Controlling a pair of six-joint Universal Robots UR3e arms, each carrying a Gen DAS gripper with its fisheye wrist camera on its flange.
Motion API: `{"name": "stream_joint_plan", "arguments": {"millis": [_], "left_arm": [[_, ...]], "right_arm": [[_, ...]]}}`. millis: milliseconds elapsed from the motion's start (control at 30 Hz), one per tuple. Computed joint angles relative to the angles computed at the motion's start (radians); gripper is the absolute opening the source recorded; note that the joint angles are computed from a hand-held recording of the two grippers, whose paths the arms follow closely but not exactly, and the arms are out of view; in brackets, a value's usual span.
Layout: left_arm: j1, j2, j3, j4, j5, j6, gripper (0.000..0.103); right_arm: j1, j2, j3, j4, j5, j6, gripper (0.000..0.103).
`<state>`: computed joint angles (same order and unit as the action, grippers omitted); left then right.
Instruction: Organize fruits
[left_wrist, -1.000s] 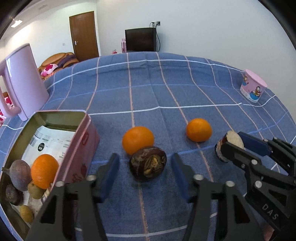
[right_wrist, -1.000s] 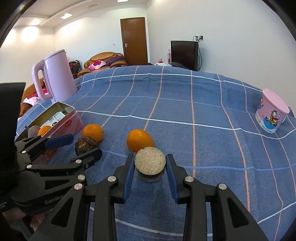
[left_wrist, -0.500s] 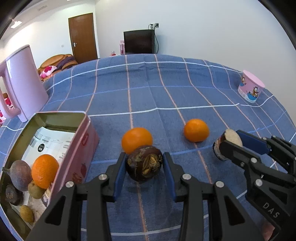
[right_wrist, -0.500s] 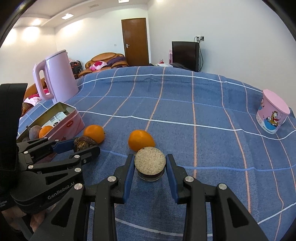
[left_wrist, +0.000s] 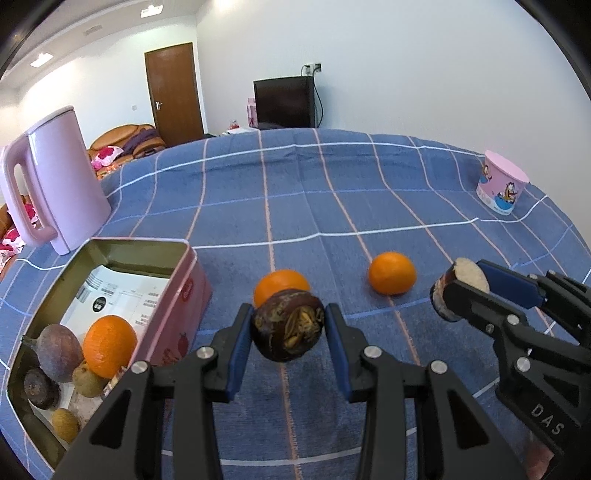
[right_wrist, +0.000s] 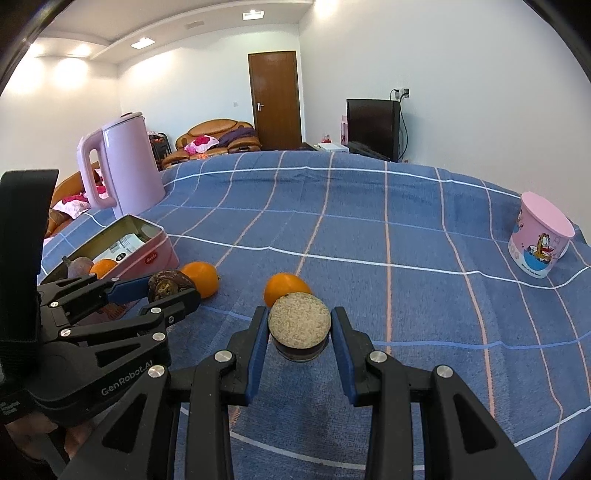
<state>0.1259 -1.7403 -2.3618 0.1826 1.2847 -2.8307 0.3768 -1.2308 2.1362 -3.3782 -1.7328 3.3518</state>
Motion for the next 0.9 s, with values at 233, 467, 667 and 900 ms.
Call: {"name": "stream_joint_plan", "arguments": {"millis": [233,467,667,900], "left_arm": [[0.016,0.012,-0.041,0.071,-0.008,-0.011,0.041],[0.017,0.014,-0.069,0.135,-0.003,-0.019,0.041],[0.02,0.018,-0.088,0.174,-0.003,-0.03,0.041],[0.033,0.021,-0.125,0.247,-0.011,-0.042,0.041]], "right_arm": [[0.007,0.0,0.016,-0.046,-0.013,0.0,0.036],[0.014,0.002,0.035,-0.102,-0.027,-0.002,0.036],[0.019,0.004,0.049,-0.142,-0.036,-0.004,0.036],[0.025,0.004,0.072,-0.194,-0.047,-0.005,0.036]]}}
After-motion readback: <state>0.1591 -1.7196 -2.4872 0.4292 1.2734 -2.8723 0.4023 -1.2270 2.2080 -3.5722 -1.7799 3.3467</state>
